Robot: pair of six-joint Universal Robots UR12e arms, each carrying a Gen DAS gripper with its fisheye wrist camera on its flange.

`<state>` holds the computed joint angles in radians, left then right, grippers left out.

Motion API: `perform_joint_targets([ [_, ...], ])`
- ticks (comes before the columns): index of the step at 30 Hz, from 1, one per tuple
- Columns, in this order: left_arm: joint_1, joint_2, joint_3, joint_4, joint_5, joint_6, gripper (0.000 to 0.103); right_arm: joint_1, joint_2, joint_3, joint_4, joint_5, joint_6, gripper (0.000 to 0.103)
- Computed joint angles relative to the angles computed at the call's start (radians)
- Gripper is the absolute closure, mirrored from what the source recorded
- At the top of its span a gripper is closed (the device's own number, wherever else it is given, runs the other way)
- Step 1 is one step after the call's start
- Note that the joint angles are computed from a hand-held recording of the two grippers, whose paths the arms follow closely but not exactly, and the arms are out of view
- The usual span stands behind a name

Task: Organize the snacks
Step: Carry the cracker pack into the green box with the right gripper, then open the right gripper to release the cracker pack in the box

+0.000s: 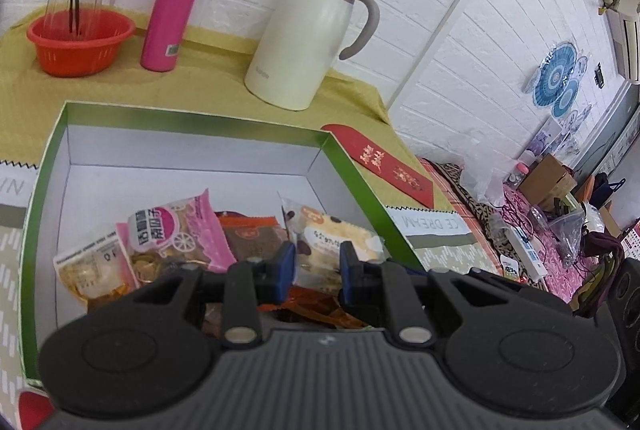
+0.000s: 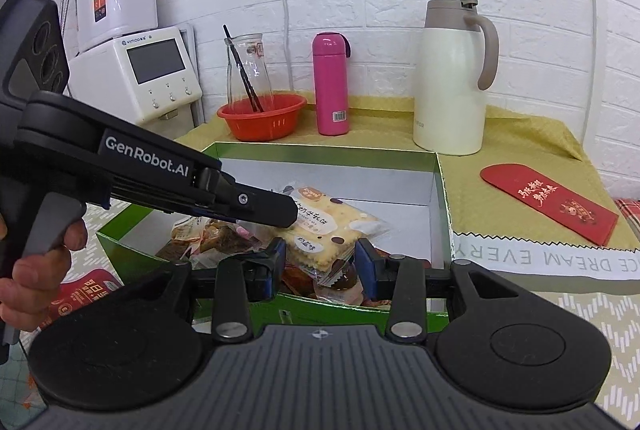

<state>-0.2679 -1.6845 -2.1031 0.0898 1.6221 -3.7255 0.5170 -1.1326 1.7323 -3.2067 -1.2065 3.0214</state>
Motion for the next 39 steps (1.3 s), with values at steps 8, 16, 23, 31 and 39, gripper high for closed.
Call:
perform_joint_targets([
  [8, -0.006, -0.008, -0.004, 0.037, 0.033, -0.021, 0.037, 0.005, 0.019, -0.004, -0.032, -0.041, -0.028, 0.000],
  [16, -0.073, -0.017, 0.009, 0.068, 0.239, 0.033, 0.007, 0.003, 0.011, 0.018, -0.080, -0.035, -0.040, 0.000],
  [23, -0.095, 0.006, 0.008, 0.047, 0.274, 0.042, 0.007, 0.004, -0.013, 0.041, -0.076, -0.046, -0.049, 0.000],
  [31, -0.138, 0.033, 0.000, 0.042, 0.310, 0.069, 0.007, 0.004, -0.055, 0.084, -0.094, -0.031, -0.059, 0.000],
  [39, -0.174, 0.109, -0.050, 0.040, 0.274, 0.064, 0.007, 0.007, -0.116, 0.151, -0.116, -0.010, -0.054, 0.000],
])
